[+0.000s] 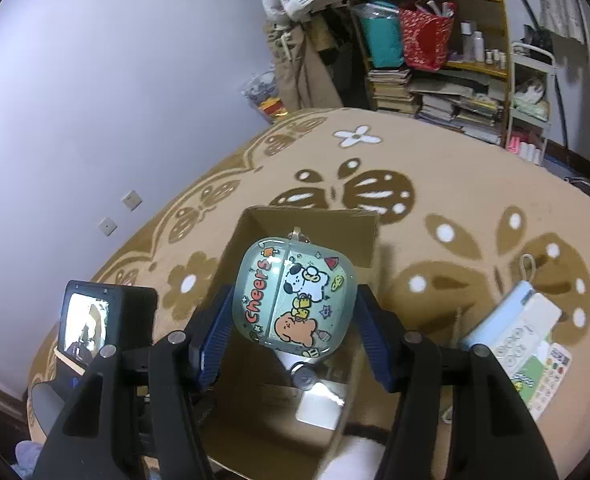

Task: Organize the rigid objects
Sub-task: 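Carry the Cheers charm case into the box and open the right gripper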

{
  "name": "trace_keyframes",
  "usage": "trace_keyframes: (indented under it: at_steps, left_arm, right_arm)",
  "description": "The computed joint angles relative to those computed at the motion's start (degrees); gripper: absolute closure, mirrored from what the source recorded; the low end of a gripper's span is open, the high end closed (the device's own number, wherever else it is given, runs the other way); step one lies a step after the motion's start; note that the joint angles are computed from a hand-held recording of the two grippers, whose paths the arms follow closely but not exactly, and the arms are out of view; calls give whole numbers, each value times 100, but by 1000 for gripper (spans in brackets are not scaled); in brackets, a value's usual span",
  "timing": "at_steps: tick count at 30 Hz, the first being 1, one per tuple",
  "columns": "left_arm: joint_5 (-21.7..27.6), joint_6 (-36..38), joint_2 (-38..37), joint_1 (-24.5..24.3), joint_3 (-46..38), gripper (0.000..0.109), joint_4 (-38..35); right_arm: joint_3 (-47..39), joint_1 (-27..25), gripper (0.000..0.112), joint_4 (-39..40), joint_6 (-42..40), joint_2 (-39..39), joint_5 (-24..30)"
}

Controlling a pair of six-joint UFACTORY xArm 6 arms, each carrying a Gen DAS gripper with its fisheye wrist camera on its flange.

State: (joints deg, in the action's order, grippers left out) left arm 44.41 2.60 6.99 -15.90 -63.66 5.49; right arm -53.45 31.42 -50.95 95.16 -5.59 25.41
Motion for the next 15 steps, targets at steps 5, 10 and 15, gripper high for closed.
trace_keyframes:
  at_steps: [5, 10, 15]
  left_arm:
    - [3, -6, 4, -2, -5, 95, -3]
    - [-2, -10, 5, -4, -1, 95, 8]
    - [67, 17, 37, 7, -49, 96, -41]
  right_arm:
    - [-1, 80, 49, 22, -1, 153, 3]
    - [7, 57, 65, 224, -297, 349, -118]
    - [-123, 167, 67, 193, -515, 391, 147]
